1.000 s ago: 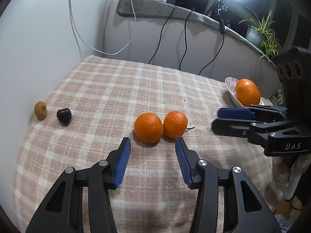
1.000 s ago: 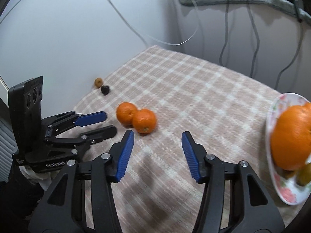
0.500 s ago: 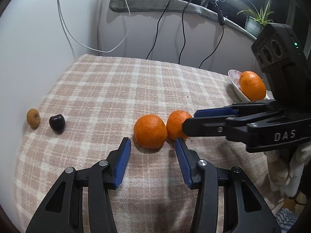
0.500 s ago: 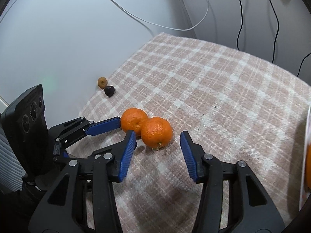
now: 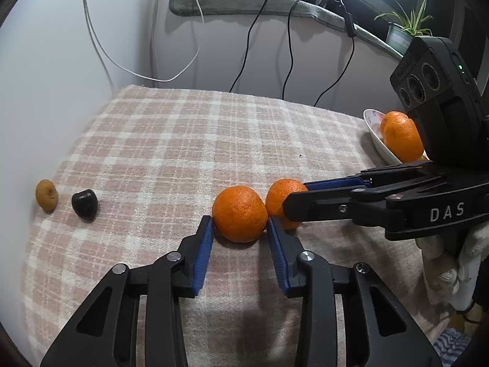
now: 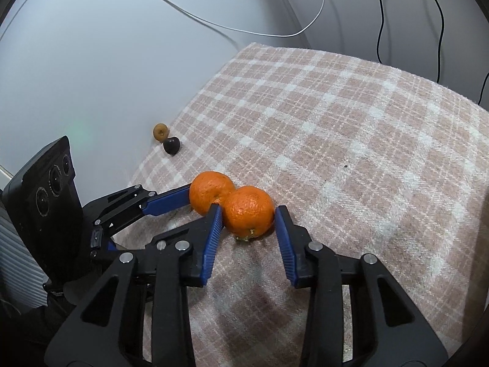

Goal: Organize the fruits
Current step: 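Close the left tool on a mandarin while the right tool grasps the other mandarin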

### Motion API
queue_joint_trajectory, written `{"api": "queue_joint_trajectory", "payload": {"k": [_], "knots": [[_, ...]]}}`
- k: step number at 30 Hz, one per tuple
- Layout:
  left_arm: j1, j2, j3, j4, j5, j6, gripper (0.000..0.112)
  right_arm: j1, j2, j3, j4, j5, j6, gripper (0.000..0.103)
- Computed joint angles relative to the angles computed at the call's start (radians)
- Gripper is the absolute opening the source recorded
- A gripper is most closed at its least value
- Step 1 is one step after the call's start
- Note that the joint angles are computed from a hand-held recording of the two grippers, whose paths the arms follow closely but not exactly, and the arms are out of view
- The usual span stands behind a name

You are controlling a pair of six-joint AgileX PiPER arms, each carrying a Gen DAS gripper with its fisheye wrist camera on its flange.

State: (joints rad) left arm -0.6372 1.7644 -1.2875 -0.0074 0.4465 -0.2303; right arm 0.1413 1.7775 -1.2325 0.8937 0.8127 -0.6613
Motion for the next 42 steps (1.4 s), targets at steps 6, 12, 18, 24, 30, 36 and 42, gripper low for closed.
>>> {"api": "queue_joint_trajectory", "payload": {"k": [6,12,18,24,30,36,42], "knots": [[0.002,-0.003,0.004,-0.011,-0.009,0.007,0.033,-0.008,-0.011,0.014,0.013,0.002,-0.013,0.036],[-0.004,-0.009,0.013,0.018,-0.017,-0.023,0.032,0.005,-0.031,0.032,-0.014,-0.023,-0.015,0.036],[-0.003,-0.026,0.033,0.033,-0.022,-0.035,0.032,0.028,-0.046,0.036,-0.060,-0.049,0.002,0.035],[-0.006,-0.036,0.039,0.053,-0.014,-0.056,0.032,0.070,-0.046,0.016,-0.151,-0.079,0.053,0.036],[0.003,-0.053,0.063,0.055,-0.022,-0.067,0.032,0.084,-0.010,-0.014,-0.153,-0.064,0.059,0.041],[-0.005,-0.069,0.076,0.085,-0.034,-0.117,0.032,0.102,-0.044,0.024,-0.161,-0.112,0.064,0.038],[-0.021,-0.098,0.091,0.084,-0.049,-0.132,0.032,0.044,-0.129,0.101,-0.134,-0.114,0.026,0.038]]}}
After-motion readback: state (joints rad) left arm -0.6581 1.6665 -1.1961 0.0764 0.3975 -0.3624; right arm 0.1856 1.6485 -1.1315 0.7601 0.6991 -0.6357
